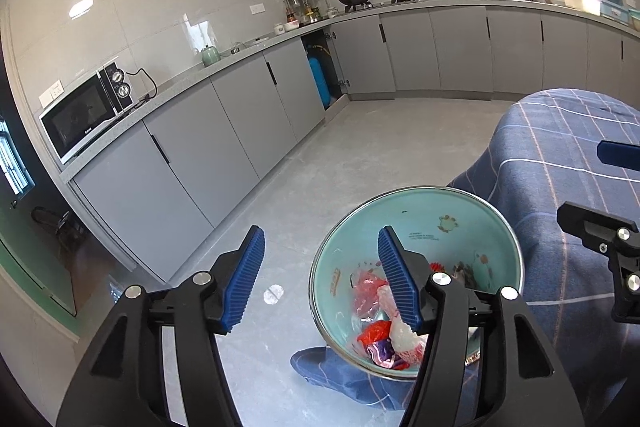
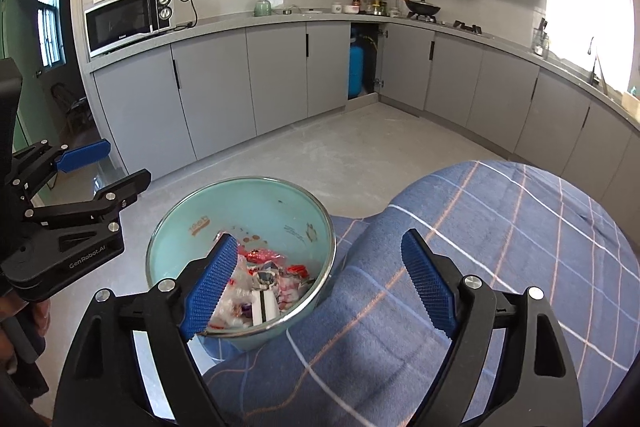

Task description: Collect trash

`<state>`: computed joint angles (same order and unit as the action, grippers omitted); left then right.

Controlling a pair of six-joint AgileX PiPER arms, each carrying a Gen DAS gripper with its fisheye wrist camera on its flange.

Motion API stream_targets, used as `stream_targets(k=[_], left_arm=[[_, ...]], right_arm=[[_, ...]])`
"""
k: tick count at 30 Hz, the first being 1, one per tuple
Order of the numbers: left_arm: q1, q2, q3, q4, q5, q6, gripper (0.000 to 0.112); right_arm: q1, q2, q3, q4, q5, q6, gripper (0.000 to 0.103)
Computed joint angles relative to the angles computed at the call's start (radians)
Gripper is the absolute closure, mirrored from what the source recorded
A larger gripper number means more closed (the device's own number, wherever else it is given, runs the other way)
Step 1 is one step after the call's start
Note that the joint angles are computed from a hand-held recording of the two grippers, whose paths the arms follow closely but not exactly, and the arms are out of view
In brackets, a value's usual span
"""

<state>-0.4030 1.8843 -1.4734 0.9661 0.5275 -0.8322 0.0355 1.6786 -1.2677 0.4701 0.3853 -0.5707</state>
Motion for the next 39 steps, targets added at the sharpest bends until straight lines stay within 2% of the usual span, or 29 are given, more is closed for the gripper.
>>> stream_targets(k=[2, 12, 14, 17, 20, 24, 33, 35, 39], left_arm=[[-0.006, -0.023, 0.016, -0.005, -0.005, -0.003, 0.049], [-0.057, -0.118, 0.092, 0.101, 0.013, -0.092, 0.048], [-0.065, -0.145, 0.116, 0.114, 0.013, -0.109, 0.037], [-0.085, -0.179, 0.161, 0.2, 0.031, -0.174, 0.035], [-0.094, -0.216, 0.199, 0.219, 0.03, -0.189, 0.034], [-0.106, -0.253, 0.228, 0.257, 0.03, -0.244, 0.026], [-0.129, -0.307, 0.266, 0.298, 0.022, -0.284, 0.024], [-0.132, -0.319, 0.273, 0.312, 0.021, -0.298, 0.019], [-0.134, -0.332, 0.272, 0.32, 0.023, -0.304, 0.018]], right_arm=[[-0.005, -0.031, 0.034, 0.018, -0.008, -0.015, 0.02], [-0.023, -0.169, 0.141, 0.072, -0.035, -0.057, 0.019], [-0.025, -0.215, 0.17, 0.076, -0.05, -0.054, 0.018], [-0.036, -0.275, 0.219, 0.123, -0.067, -0.075, 0.016], [-0.038, -0.322, 0.256, 0.141, -0.075, -0.087, 0.016], [-0.024, -0.377, 0.299, 0.089, -0.1, -0.042, 0.016], [-0.028, -0.454, 0.336, -0.017, -0.118, 0.071, 0.014], [-0.023, -0.466, 0.339, -0.046, -0.123, 0.102, 0.014], [-0.012, -0.483, 0.349, -0.093, -0.132, 0.149, 0.014]])
